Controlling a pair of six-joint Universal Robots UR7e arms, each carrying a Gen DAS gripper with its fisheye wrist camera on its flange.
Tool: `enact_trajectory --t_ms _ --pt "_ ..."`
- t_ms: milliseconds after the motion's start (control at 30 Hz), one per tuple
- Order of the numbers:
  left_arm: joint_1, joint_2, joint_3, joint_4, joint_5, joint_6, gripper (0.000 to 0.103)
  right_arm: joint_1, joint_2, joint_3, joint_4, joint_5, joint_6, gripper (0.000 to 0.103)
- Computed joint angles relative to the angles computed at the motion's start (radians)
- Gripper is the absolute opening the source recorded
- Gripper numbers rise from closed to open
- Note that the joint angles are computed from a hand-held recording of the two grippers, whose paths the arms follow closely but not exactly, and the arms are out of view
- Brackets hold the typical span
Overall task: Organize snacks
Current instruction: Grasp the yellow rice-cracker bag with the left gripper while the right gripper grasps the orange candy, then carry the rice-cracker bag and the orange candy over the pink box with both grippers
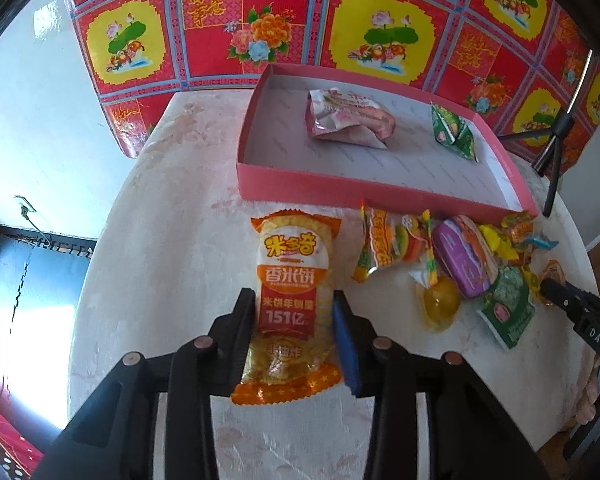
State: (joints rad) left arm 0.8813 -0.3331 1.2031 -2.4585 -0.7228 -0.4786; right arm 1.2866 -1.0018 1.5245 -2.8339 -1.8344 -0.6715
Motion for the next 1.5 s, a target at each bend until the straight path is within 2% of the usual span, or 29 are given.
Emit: enact_trajectory --t_ms 433,733,967,1267,1500 --pt "-0.027 -0.032 0.046 -0.068 0.009 0.001 0.039 -0.017 -0.052 0.044 -0.011 0.032 0.033 0.024" --pt "-0.038 -0.039 0.057 -0.101 0.015 -0.001 0.039 -0.011 -0.084 0.075 -0.02 0.051 0.028 0.024" --pt "-0.041 -0.035 0.05 -0.143 0.012 0.038 0.039 0.0 -0.09 0.077 -0.01 0.063 0.021 0.024" --pt "-0.032 -0.005 -0.018 -0.146 0.022 0.085 0.039 0.018 -0.081 0.051 0.001 0.06 0.011 0.024" --pt "-0.022 0.046 -0.136 -0.102 0.037 0.143 0.039 0.029 -0.059 0.013 0.024 0.046 0.005 0.024"
